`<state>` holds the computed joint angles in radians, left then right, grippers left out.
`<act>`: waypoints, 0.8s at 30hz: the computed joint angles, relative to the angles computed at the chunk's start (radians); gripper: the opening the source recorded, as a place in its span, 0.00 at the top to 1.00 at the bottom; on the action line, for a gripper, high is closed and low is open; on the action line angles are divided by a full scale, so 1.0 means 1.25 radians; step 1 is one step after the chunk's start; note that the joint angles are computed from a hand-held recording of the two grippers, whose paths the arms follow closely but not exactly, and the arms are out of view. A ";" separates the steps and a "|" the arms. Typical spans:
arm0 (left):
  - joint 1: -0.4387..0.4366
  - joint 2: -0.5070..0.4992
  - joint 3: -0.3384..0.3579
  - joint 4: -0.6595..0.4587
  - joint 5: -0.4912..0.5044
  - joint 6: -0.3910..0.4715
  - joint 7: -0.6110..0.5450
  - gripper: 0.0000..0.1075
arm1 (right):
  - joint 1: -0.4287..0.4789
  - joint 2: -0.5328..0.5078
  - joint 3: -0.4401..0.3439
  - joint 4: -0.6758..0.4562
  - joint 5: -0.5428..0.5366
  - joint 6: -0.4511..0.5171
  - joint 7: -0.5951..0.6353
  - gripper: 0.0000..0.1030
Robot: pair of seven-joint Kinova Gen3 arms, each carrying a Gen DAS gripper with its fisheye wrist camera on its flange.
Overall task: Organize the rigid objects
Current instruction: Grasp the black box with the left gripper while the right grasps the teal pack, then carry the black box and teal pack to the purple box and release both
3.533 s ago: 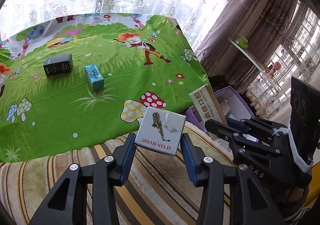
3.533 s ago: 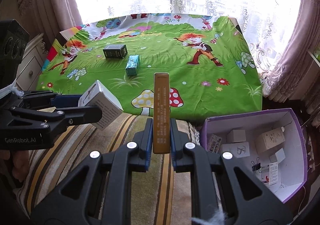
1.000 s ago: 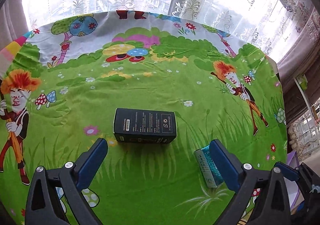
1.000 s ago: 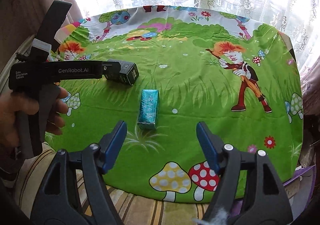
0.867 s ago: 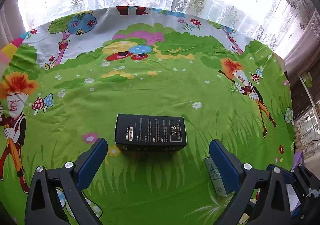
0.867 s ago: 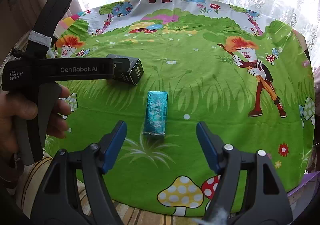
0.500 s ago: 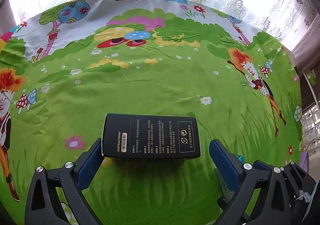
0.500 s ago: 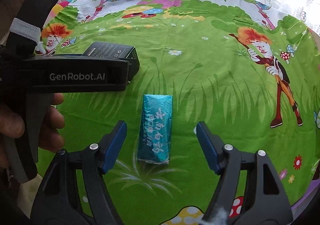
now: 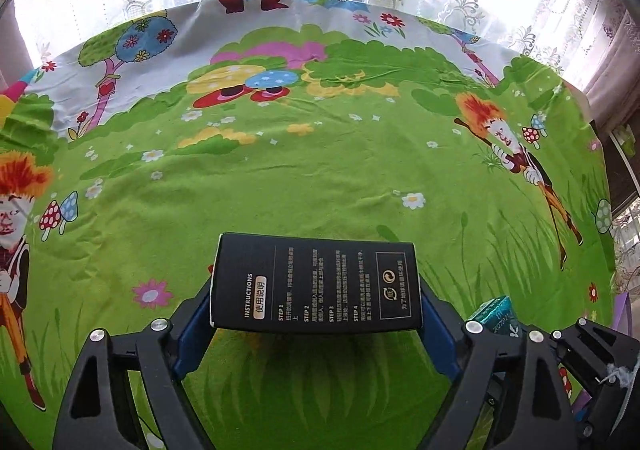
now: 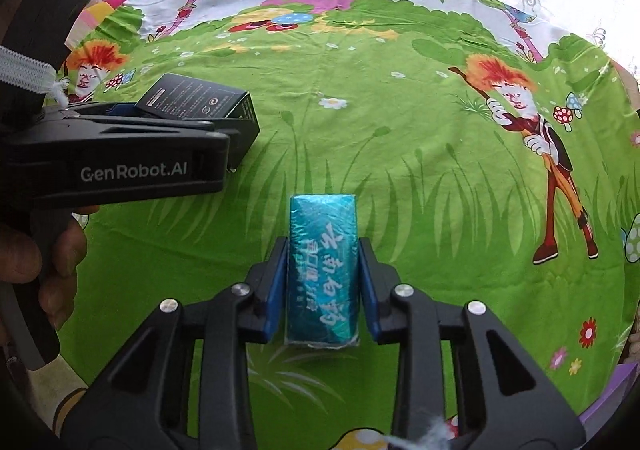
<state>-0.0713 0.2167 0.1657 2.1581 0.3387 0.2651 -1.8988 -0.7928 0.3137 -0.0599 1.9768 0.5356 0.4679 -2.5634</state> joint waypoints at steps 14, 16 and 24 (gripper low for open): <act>0.129 -0.248 -0.082 0.137 -0.012 0.044 0.052 0.18 | -0.023 -0.203 -0.084 0.136 0.122 0.058 -0.245 0.64; 0.140 -0.296 -0.083 0.162 -0.030 0.052 0.077 0.18 | -0.029 -0.237 -0.120 0.153 0.151 0.093 -0.298 0.64; 0.205 -0.531 -0.109 0.245 -0.041 0.150 0.149 0.18 | -0.037 -0.378 -0.298 0.202 0.144 0.263 -0.407 0.64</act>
<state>0.1847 -0.4467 0.0297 2.4642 0.2875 0.4530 -1.7122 -0.8387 -0.1591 -0.4328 2.2289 0.7161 0.7962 -3.0716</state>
